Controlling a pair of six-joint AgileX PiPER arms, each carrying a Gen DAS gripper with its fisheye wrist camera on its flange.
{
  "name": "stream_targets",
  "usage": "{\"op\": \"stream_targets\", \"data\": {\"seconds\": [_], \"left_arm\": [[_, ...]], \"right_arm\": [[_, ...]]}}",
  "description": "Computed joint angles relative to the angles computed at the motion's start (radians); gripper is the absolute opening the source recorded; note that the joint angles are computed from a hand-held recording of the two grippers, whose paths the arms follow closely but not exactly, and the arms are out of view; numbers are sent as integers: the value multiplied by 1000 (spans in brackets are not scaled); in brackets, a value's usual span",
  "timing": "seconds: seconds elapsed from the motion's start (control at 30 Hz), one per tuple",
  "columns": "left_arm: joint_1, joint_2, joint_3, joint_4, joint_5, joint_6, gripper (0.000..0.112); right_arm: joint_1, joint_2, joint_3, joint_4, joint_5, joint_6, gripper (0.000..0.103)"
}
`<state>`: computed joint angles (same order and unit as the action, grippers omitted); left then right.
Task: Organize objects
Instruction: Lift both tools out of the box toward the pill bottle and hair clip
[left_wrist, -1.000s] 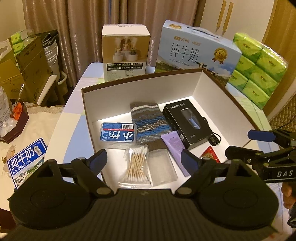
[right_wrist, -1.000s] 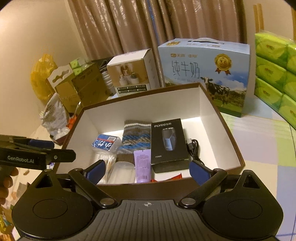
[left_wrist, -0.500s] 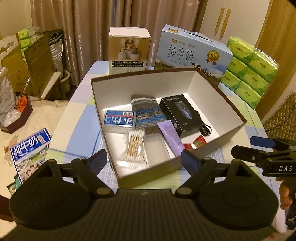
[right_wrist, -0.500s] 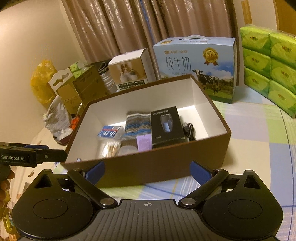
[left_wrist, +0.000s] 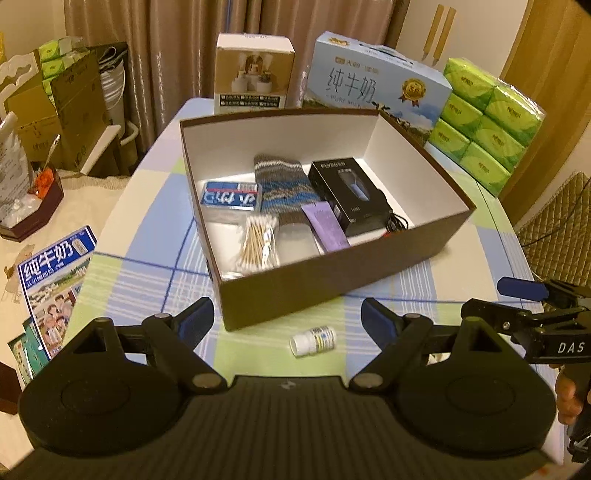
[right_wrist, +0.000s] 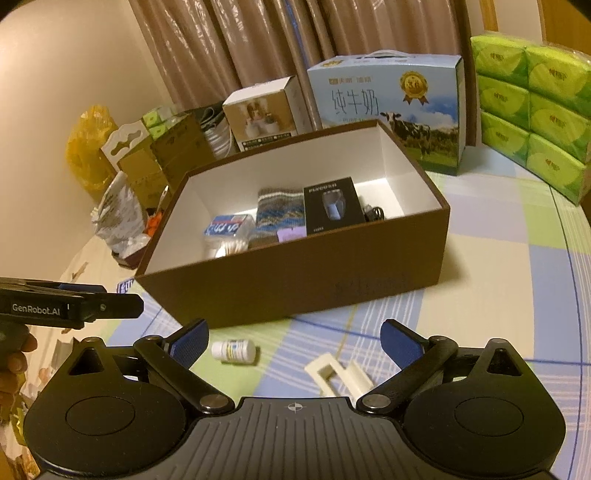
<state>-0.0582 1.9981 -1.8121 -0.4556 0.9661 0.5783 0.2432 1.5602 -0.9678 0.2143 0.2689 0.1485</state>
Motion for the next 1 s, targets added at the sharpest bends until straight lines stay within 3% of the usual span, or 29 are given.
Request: {"op": "stream_targets", "data": {"seconds": [0.6, 0.83, 1.0], "left_arm": [[-26, -63, 192, 32, -48, 9, 84], [-45, -61, 226, 53, -66, 1, 84], [-60, -59, 262, 69, -101, -3, 84]], "right_arm": [[39, -32, 131, -31, -9, 87, 97], [64, -2, 148, -195, -27, 234, 97], [62, 30, 161, -229, -48, 270, 97]]}}
